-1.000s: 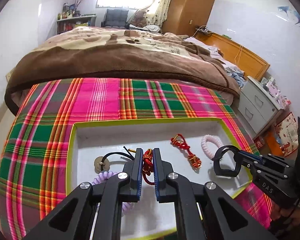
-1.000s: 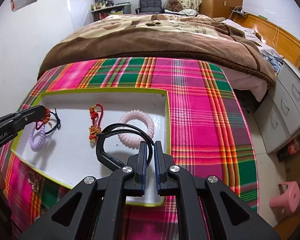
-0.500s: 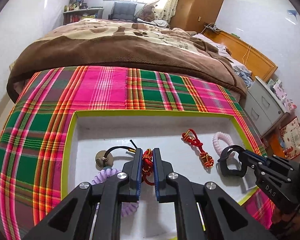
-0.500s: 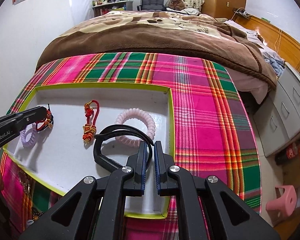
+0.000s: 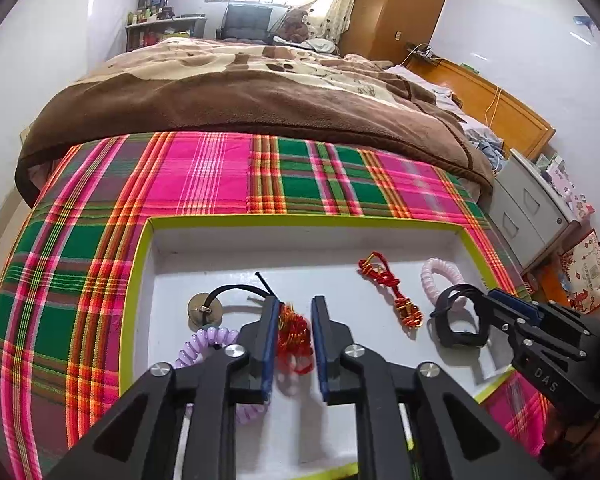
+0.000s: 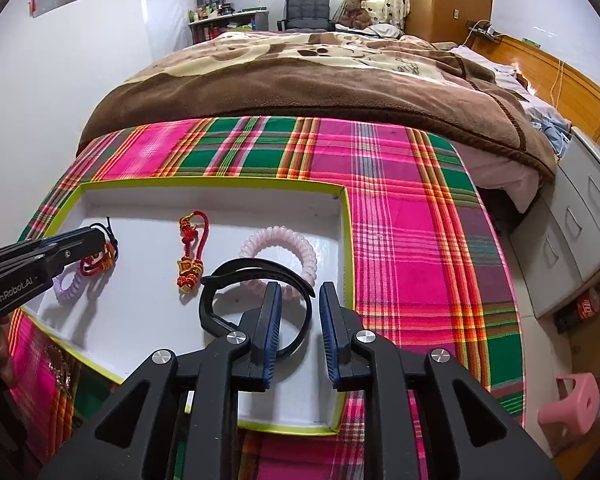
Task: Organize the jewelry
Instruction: 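Withdraw both open tools from the box back to the jewelry pile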
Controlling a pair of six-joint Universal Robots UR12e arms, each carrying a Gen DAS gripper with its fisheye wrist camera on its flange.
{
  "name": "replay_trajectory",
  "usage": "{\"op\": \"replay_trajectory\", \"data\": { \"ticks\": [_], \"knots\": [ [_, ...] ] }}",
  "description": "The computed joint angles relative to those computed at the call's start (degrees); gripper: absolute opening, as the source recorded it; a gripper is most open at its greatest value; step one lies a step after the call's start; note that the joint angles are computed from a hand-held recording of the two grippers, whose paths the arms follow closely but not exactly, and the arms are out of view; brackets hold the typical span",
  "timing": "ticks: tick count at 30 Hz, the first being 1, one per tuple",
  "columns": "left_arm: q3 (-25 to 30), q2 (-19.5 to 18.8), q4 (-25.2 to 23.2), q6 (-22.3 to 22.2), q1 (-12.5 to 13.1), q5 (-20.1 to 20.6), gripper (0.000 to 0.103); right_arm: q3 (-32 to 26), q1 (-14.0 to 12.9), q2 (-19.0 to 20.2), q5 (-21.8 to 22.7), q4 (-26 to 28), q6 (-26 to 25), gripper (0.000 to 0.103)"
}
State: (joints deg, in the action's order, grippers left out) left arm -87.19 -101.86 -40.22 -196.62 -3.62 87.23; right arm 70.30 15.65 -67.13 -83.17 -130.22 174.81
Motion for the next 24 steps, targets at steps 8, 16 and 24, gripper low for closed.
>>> {"op": "replay_trajectory", "data": {
  "ticks": [8, 16, 24],
  "knots": [
    [-1.1, 1.5, 1.3, -0.2, -0.2, 0.0, 0.030, 1.7, -0.3, -1.3, 2.6, -2.4, 0.6, 0.043],
    [-4.2, 5.0, 4.8, 0.2, -0.6, 0.7, 0.037, 4.7, -0.7, -3.8, 4.8, -5.0, 1.0, 0.043],
    [-8.9, 9.2, 7.5, -0.8, -0.7, 0.9, 0.044, 9.3, -1.6, -7.2, 8.4, -7.3, 1.1, 0.043]
  ]
}}
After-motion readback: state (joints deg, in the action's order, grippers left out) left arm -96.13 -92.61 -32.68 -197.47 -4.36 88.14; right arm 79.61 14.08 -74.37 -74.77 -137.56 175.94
